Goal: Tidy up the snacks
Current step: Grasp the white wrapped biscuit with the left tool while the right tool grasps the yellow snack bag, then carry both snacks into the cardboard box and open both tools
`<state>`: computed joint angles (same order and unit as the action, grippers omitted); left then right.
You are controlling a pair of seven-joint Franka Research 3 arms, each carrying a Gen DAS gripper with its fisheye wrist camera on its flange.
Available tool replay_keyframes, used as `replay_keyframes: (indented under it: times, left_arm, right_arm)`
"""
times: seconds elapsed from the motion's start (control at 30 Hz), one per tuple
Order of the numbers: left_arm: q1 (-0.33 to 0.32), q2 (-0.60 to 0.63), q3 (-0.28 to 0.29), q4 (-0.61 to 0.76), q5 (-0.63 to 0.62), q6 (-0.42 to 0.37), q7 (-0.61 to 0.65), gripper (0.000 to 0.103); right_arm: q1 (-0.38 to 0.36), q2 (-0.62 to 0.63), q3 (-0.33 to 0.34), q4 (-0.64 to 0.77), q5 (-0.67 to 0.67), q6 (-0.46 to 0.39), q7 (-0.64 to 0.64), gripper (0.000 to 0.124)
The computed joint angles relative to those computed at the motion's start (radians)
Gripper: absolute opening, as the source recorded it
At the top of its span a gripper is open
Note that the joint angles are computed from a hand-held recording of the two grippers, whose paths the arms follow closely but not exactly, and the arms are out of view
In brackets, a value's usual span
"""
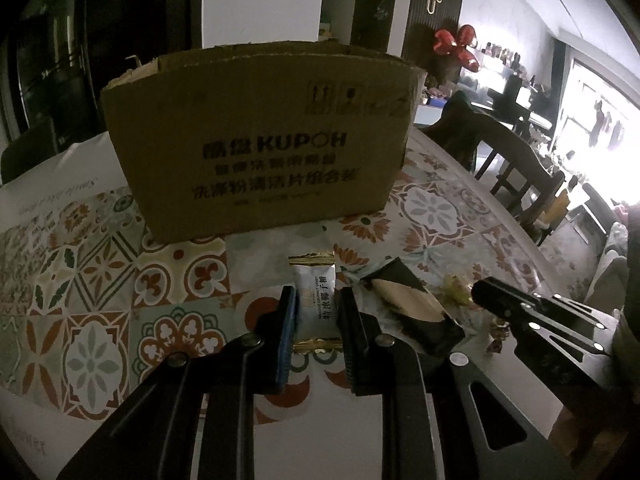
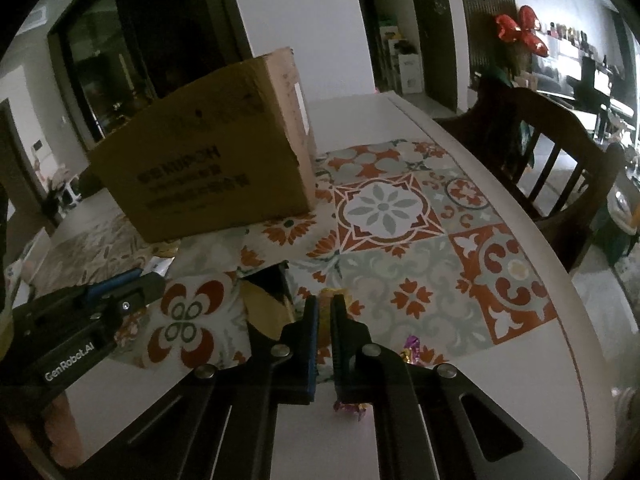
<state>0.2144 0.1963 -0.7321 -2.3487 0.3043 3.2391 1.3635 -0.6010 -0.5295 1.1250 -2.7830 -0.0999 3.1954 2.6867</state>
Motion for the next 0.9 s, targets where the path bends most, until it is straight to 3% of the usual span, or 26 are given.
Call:
replay_keyframes:
  times: [0.13, 0.2, 0.23, 0.27, 0.6, 0.7, 0.77, 0.9]
  left_arm:
    - [0.015, -0.003, -0.017, -0.004, 0.004, 0.000, 0.001, 0.022]
    - [0.016, 0.000, -0.020, -0.002, 0.004, -0.003, 0.002, 0.022]
    - [0.009, 0.003, -0.014, 0.001, 0.004, -0.006, 0.003, 0.022]
    - [-0.003, 0.003, -0.003, 0.002, 0.002, -0.007, 0.003, 0.022]
    - [-0.068, 0.018, 0.052, 0.016, -0.040, -0.024, 0.036, 0.022]
    - [-0.054, 0.028, 0.035, 0.021, -0.057, -0.032, 0.055, 0.022]
    - [-0.056, 0.029, 0.036, 0.021, -0.068, -0.034, 0.064, 0.022]
    - [-0.039, 0.030, 0.015, 0.019, -0.091, -0.035, 0.085, 0.022]
  right_arm:
    - [-0.005, 0.001, 0.004, -0.003, 0.012, -0.004, 0.009, 0.009]
    - [-0.002, 0.009, -0.005, 0.000, 0.004, -0.012, 0.005, 0.024]
    - [0.001, 0.011, -0.010, 0.002, 0.003, -0.022, 0.008, 0.043]
    - [-0.003, 0.002, -0.006, -0.001, 0.003, -0.021, 0.021, 0.050]
    - [-0.111, 0.105, 0.049, 0.037, -0.046, -0.009, 0.005, 0.050]
    - [-0.148, 0.100, 0.086, 0.050, -0.057, -0.014, -0.001, 0.049]
    - [-0.157, 0.097, 0.094, 0.052, -0.060, -0.017, -0.002, 0.036]
    - [-0.144, 0.085, 0.086, 0.056, -0.070, -0.041, -0.004, 0.036]
